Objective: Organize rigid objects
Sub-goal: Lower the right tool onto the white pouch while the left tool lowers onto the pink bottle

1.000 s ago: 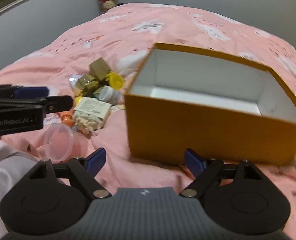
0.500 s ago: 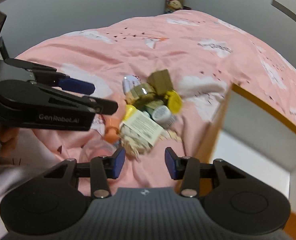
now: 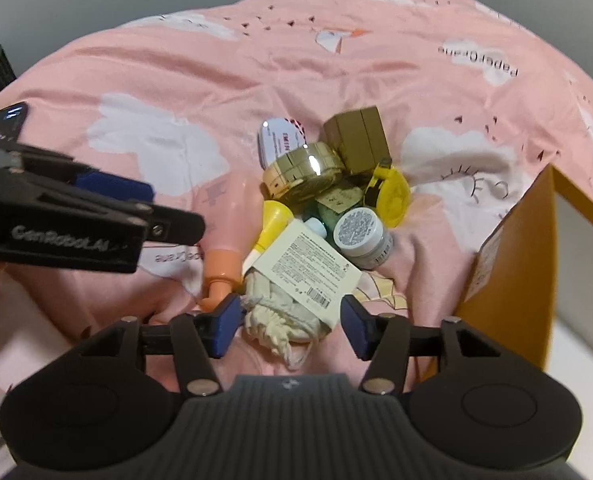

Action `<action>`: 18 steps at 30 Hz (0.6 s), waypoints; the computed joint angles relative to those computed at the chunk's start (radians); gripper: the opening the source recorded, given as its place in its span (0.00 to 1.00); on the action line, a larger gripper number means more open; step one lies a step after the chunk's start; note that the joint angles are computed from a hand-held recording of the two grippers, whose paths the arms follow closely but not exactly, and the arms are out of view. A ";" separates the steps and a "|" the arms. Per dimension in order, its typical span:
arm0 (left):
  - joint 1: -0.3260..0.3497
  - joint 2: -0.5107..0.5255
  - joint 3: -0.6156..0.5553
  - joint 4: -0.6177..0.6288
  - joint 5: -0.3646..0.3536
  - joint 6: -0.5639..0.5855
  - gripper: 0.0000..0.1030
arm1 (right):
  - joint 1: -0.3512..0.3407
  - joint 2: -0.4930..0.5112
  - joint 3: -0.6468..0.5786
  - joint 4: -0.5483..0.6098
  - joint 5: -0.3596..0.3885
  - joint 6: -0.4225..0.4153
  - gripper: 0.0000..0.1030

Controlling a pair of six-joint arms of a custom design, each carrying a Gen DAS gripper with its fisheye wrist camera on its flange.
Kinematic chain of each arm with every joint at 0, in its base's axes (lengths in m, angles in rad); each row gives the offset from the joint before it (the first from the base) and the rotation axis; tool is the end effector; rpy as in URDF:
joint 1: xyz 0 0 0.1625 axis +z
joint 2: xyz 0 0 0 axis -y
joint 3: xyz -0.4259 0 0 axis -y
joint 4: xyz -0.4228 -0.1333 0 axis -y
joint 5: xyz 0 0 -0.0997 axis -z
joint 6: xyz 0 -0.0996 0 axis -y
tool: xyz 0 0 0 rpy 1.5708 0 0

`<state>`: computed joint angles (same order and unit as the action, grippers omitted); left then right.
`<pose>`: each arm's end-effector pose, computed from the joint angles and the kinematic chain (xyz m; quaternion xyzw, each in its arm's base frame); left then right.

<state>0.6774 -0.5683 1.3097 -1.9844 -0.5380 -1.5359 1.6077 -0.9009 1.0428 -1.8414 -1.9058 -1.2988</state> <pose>-0.4463 -0.6398 0.0258 -0.1945 0.8395 -0.4071 0.3028 0.1298 -0.7897 0.3561 0.6010 -0.7792 -0.0469 0.1717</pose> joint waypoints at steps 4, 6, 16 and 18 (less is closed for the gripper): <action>0.008 -0.005 0.009 -0.031 -0.010 0.000 0.72 | 0.003 0.026 -0.004 -0.005 -0.023 0.009 0.58; 0.010 -0.003 0.005 -0.031 -0.013 0.002 0.74 | 0.004 0.038 -0.008 -0.002 -0.040 0.011 0.59; 0.038 0.022 -0.033 -0.042 -0.036 0.043 0.81 | 0.001 0.078 -0.027 -0.008 -0.061 0.019 0.73; 0.046 0.028 -0.040 -0.046 -0.039 0.050 0.80 | 0.002 0.070 -0.013 -0.027 -0.060 0.002 0.71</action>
